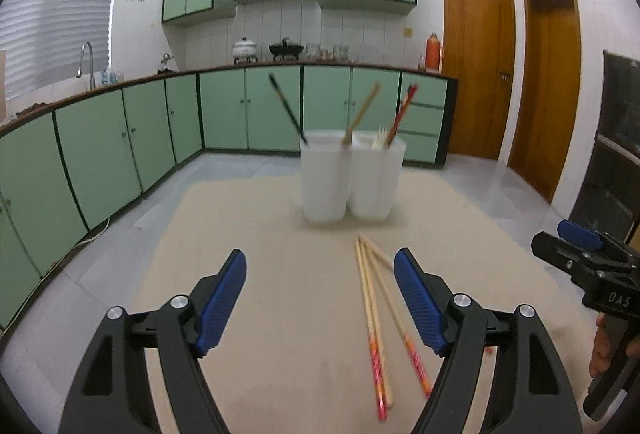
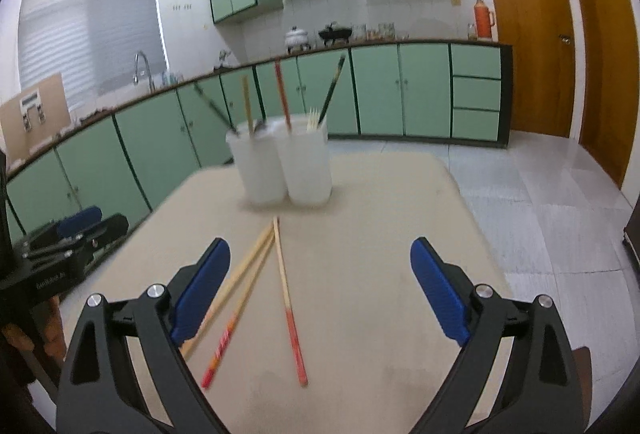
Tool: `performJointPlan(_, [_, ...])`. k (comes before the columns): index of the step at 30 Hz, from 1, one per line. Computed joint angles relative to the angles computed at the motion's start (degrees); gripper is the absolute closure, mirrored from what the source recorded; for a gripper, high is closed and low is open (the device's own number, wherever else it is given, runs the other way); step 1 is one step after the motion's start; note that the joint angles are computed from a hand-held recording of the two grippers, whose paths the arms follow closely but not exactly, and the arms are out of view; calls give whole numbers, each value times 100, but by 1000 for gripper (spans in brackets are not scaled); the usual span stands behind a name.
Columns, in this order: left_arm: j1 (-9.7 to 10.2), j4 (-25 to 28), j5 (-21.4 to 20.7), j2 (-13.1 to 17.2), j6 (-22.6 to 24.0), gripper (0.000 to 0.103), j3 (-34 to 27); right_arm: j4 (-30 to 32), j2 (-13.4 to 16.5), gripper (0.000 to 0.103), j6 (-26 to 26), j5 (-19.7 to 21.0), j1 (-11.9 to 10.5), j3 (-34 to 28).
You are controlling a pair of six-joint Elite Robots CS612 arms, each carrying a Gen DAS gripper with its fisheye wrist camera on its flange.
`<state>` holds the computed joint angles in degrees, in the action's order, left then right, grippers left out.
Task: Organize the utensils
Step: 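Return both tools to the mat and close the right on a red-patterned chopstick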
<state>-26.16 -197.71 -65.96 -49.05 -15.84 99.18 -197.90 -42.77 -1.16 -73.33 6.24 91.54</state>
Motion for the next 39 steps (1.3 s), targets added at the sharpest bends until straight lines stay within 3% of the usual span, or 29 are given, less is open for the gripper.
performJointPlan(14, [-77,150,-118,-13,-191,28,404,834,103,46,-669,-63,106,268])
performJointPlan(24, [-49,273,-269,-3,-270,28,464,1179,122,66,-783,-146,161,155])
performJointPlan(31, [-39,319,-332,11,-296,28,470,1115,135,84,-926,-312,205,157])
performJointPlan(33, [-33,335,-373,17,-312,28,467,1098,141,96,-938,-317,206,157])
performJointPlan(39, [-62,418,-452,18,-245,28,476,980,154,97,-974,-433,231,175])
